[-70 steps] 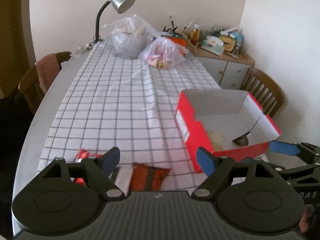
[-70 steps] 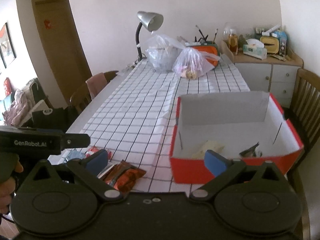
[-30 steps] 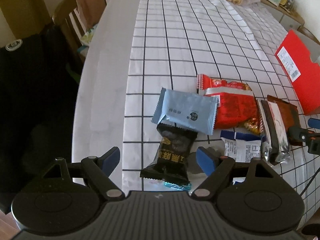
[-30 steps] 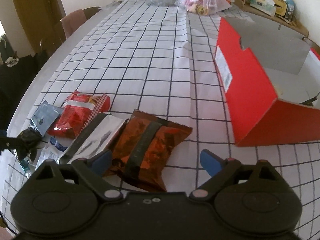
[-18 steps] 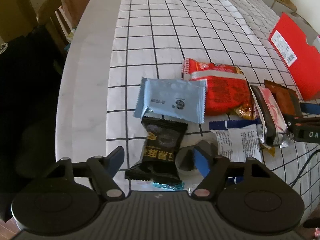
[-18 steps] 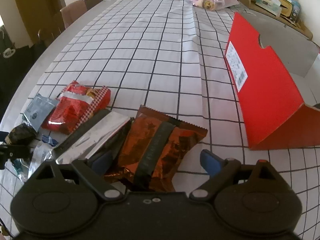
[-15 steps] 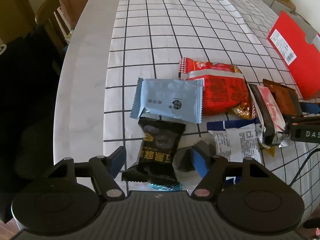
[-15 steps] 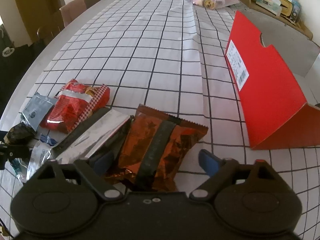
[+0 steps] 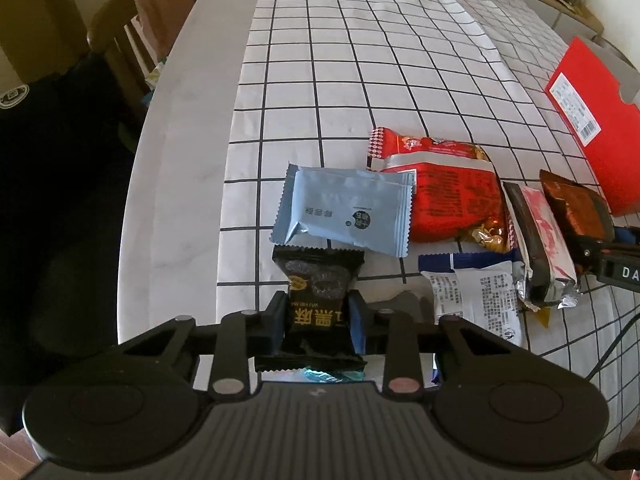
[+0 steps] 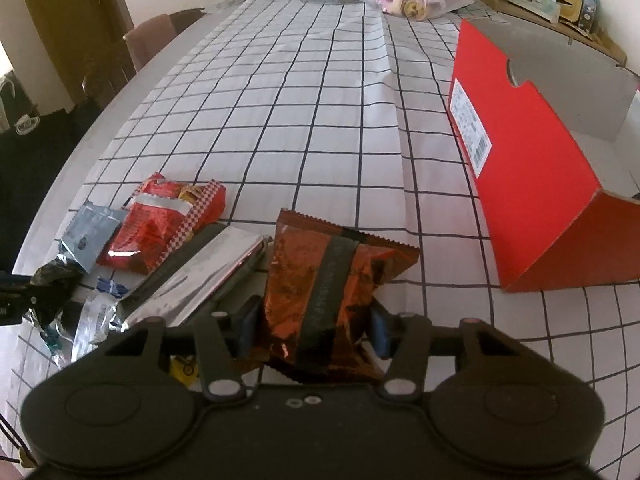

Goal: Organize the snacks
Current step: 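Carry both held packets over the open red box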

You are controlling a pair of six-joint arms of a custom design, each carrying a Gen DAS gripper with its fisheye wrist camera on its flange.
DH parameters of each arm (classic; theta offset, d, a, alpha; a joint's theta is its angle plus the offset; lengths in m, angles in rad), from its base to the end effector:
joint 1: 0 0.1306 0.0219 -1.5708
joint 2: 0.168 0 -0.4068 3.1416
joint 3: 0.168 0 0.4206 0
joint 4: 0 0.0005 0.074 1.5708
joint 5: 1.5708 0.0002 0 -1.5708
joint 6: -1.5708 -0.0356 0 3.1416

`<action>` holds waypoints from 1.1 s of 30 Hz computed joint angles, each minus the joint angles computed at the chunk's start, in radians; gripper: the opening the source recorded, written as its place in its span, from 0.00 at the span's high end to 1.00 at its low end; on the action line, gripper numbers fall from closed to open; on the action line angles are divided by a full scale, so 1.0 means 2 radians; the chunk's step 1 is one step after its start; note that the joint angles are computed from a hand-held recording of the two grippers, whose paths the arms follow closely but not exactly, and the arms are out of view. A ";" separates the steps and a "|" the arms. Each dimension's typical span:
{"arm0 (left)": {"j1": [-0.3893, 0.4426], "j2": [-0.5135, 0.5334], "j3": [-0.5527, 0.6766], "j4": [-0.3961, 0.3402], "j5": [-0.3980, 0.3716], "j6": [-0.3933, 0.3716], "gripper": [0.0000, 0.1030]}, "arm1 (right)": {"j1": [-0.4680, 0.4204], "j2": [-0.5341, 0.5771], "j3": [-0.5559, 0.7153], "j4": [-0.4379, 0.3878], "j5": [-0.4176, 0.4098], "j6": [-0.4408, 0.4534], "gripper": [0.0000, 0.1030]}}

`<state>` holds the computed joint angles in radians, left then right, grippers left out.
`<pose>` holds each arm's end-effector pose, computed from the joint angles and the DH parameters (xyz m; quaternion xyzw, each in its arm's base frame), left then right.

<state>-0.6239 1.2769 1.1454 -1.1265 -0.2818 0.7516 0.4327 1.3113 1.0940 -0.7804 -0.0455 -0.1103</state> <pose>0.3471 -0.2383 0.3760 -0.0842 0.9746 0.0093 0.2072 0.4123 0.1917 0.3529 -0.1603 0.9455 0.0968 0.2664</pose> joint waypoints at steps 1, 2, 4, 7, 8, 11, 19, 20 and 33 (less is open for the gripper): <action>-0.001 0.000 0.000 -0.002 -0.001 0.004 0.70 | -0.002 -0.002 -0.001 0.000 -0.003 -0.002 0.50; -0.001 -0.001 0.000 -0.002 -0.001 0.009 0.70 | -0.004 -0.006 -0.002 0.000 -0.004 -0.004 0.50; -0.002 -0.005 -0.001 -0.002 -0.001 0.020 0.70 | -0.008 -0.013 -0.003 -0.001 -0.007 -0.007 0.50; -0.005 -0.011 0.001 -0.004 0.001 0.036 0.70 | -0.017 -0.025 -0.004 -0.008 -0.014 -0.010 0.50; -0.007 -0.014 0.002 -0.005 0.001 0.041 0.70 | -0.021 -0.029 -0.004 -0.011 -0.017 -0.009 0.50; -0.013 -0.020 0.007 -0.009 -0.003 0.053 0.70 | -0.032 -0.043 -0.002 -0.023 -0.032 -0.005 0.50; -0.037 -0.026 0.039 -0.007 -0.015 0.073 0.70 | -0.067 -0.076 0.013 -0.051 -0.072 0.013 0.50; -0.040 -0.024 0.046 -0.007 -0.016 0.073 0.70 | -0.071 -0.079 0.015 -0.054 -0.076 0.016 0.50; -0.090 0.048 0.168 -0.007 -0.054 0.071 0.70 | -0.143 -0.091 0.052 -0.081 -0.124 0.072 0.50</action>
